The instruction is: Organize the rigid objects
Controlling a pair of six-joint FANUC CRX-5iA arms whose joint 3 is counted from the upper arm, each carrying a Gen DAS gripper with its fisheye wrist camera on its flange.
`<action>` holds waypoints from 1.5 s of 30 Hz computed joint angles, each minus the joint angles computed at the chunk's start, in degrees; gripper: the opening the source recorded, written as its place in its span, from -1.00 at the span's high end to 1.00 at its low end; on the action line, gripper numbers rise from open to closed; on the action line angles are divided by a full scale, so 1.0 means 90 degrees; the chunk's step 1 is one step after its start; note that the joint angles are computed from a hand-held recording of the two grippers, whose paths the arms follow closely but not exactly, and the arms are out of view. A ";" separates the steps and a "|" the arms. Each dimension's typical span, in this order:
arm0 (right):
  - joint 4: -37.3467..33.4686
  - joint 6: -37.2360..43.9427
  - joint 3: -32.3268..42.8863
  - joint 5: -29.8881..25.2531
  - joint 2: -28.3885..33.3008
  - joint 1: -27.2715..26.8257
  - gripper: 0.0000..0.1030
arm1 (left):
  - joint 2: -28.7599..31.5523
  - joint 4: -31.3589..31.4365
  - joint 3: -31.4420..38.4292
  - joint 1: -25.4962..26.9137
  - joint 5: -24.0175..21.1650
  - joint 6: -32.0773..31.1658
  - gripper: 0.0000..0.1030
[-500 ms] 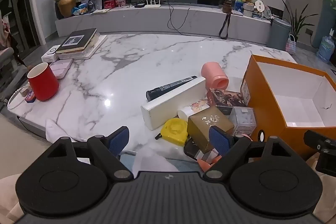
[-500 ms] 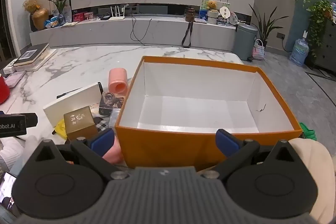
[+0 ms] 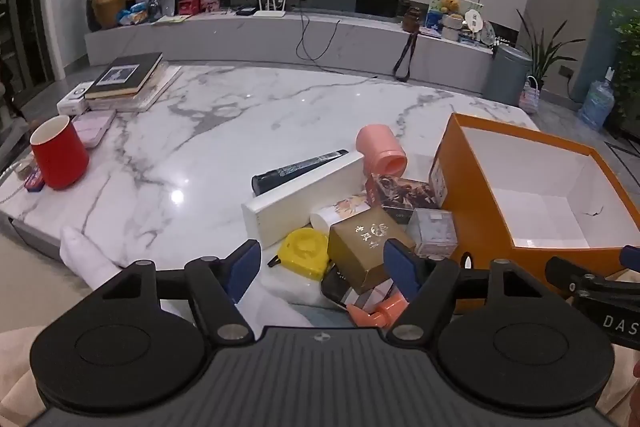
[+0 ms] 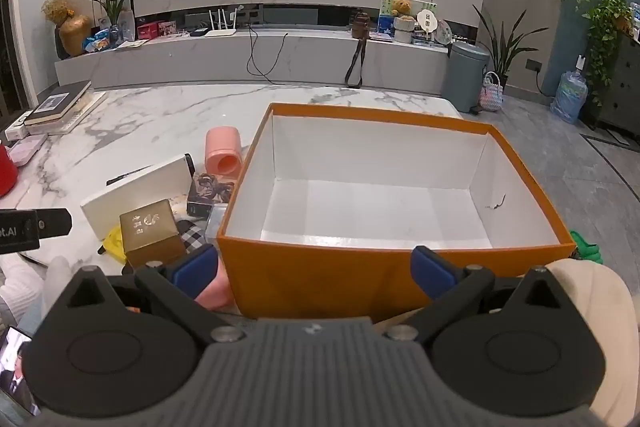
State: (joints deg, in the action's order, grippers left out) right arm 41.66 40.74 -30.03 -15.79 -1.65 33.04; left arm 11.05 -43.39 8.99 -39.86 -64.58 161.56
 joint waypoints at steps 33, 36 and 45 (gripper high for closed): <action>-0.0304 0.0216 0.0165 -0.0280 0.0119 0.0158 -0.95 | -0.0149 0.0132 -0.0224 0.0085 0.0334 -0.0010 -0.44; -0.0328 0.0233 0.0174 -0.0304 0.0120 0.0167 -0.95 | -0.0145 0.0165 -0.0223 0.0100 0.0353 -0.0027 -0.44; -0.0358 0.0315 0.0197 -0.0310 0.0129 0.0164 -0.95 | -0.0144 0.0217 -0.0238 0.0114 0.0379 -0.0039 -0.44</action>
State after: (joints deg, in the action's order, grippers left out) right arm 38.44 43.57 -28.26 -18.58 -0.49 34.52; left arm 9.75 -41.43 6.84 -38.83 -61.17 161.20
